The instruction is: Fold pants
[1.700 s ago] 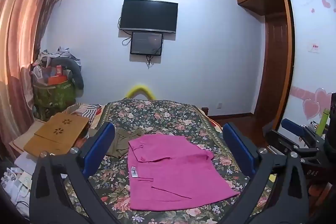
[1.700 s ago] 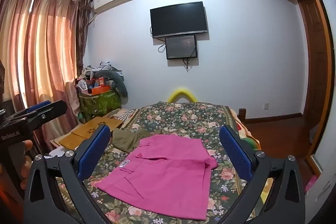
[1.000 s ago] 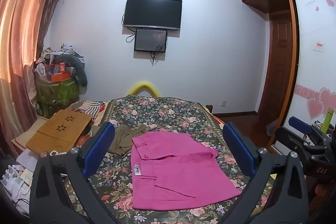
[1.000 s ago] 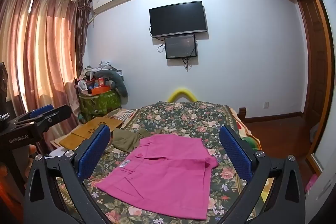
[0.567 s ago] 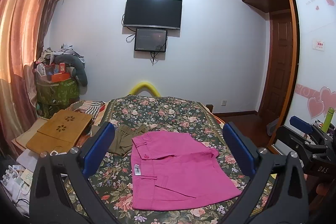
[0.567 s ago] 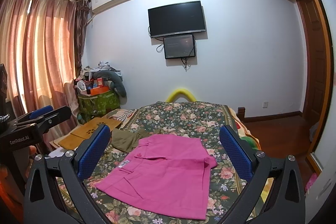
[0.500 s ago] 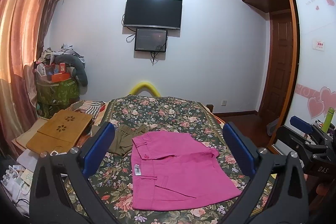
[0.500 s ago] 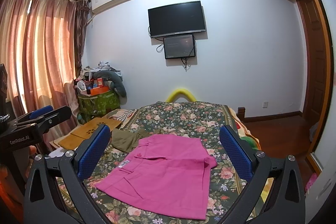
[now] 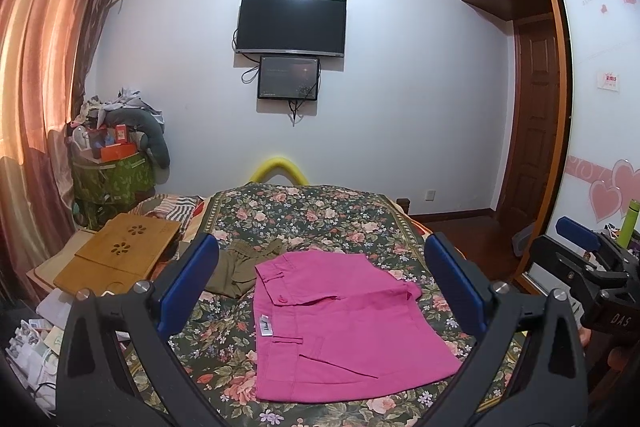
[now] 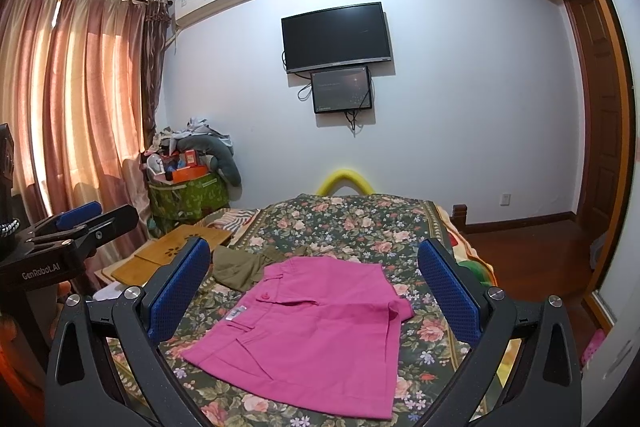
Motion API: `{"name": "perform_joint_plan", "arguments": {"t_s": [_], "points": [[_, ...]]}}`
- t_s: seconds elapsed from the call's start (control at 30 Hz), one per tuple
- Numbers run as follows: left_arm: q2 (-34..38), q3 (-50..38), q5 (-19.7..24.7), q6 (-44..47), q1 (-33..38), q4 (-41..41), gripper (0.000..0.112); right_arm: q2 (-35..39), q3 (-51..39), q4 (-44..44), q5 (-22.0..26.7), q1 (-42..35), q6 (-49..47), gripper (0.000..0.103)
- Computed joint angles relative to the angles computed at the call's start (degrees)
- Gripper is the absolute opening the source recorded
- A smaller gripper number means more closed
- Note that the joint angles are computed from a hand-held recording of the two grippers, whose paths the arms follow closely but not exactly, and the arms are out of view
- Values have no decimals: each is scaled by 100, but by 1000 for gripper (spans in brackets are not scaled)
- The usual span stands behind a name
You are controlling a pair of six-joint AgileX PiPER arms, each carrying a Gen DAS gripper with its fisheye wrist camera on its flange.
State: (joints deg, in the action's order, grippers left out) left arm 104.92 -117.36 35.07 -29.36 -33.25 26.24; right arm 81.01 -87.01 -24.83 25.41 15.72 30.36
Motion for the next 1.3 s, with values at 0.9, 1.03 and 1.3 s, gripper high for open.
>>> {"name": "perform_joint_plan", "arguments": {"t_s": [0.9,1.03,1.3], "points": [[76,-136,85,-19,-18,0,103,20,-49,2,23,19,-15,103],[81,-112,44,-20,-19,21,103,20,-37,-154,64,55,152,103],[207,-232,83,121,6,-103,103,95,-52,40,62,-63,-9,103]]}}
